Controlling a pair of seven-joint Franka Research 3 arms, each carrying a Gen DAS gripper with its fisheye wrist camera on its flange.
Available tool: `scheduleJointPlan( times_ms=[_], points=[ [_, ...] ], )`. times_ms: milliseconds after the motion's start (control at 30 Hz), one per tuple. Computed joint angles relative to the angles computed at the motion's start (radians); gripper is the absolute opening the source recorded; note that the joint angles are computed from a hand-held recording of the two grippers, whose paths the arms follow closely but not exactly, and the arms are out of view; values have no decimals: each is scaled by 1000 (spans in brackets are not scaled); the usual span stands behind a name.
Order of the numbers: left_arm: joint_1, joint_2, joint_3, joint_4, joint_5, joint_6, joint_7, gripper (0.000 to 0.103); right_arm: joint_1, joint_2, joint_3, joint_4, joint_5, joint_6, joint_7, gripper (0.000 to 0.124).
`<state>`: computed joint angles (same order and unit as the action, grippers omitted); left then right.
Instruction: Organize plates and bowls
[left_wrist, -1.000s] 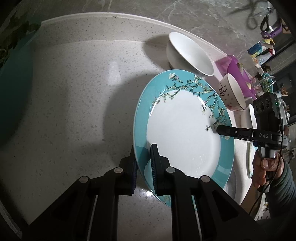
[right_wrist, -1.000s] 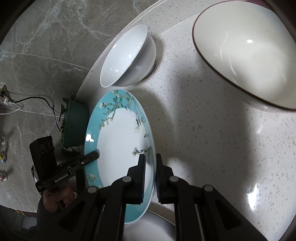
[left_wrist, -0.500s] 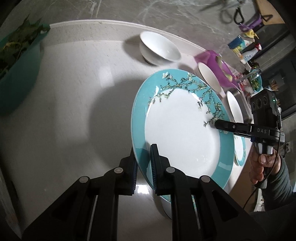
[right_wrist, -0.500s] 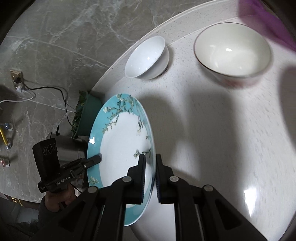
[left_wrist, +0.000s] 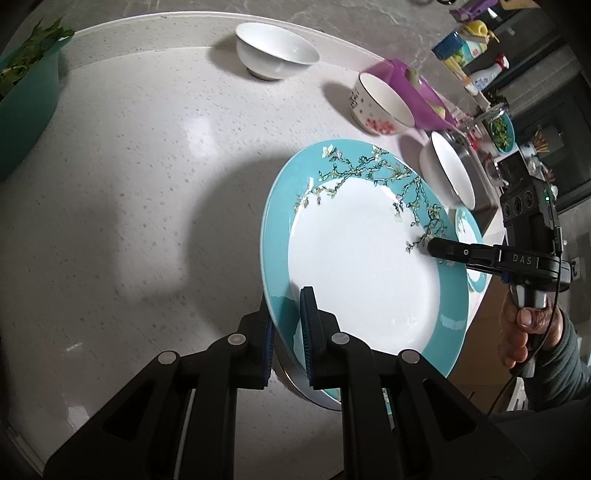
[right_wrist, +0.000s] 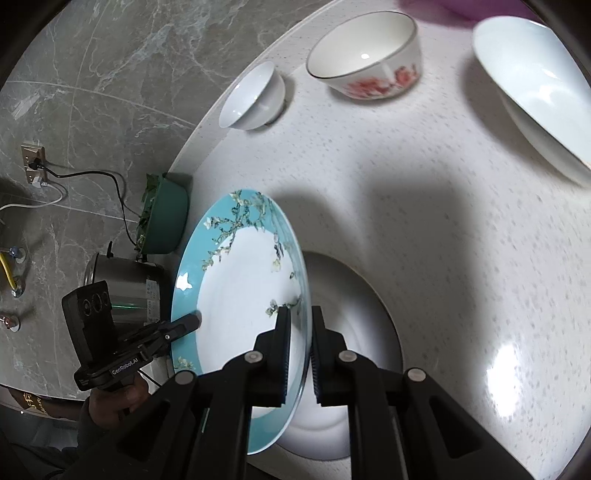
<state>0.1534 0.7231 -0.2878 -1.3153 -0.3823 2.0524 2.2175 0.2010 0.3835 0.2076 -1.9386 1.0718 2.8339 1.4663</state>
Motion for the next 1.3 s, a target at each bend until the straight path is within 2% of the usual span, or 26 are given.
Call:
scheduleJointPlan(
  times_ms=[267,533,800,933,1200,1300],
  points=[
    [7,-91,0,-178,-15,68,48,12,20,-39,-5,-73,-5,20,14,12],
    [-18,-86,6,-213,4,115,47,12,39,-38,-12,-107,-44,49,46,12],
    [-39,-72,-2,-213,25,153,32,13,58,-29,-23,-124,-157,84,129,12],
    [-32,-69,-6,-207,29,145,38,13,98,-29,-68,-122,-302,77,223,12],
    [-40,-74,-4,-212,42,155,34,15,272,-30,-258,-92,-817,-15,587,22],
    [-42,-73,-4,-214,51,165,42,18,315,-25,-301,-66,-977,-64,698,28]
  ],
)
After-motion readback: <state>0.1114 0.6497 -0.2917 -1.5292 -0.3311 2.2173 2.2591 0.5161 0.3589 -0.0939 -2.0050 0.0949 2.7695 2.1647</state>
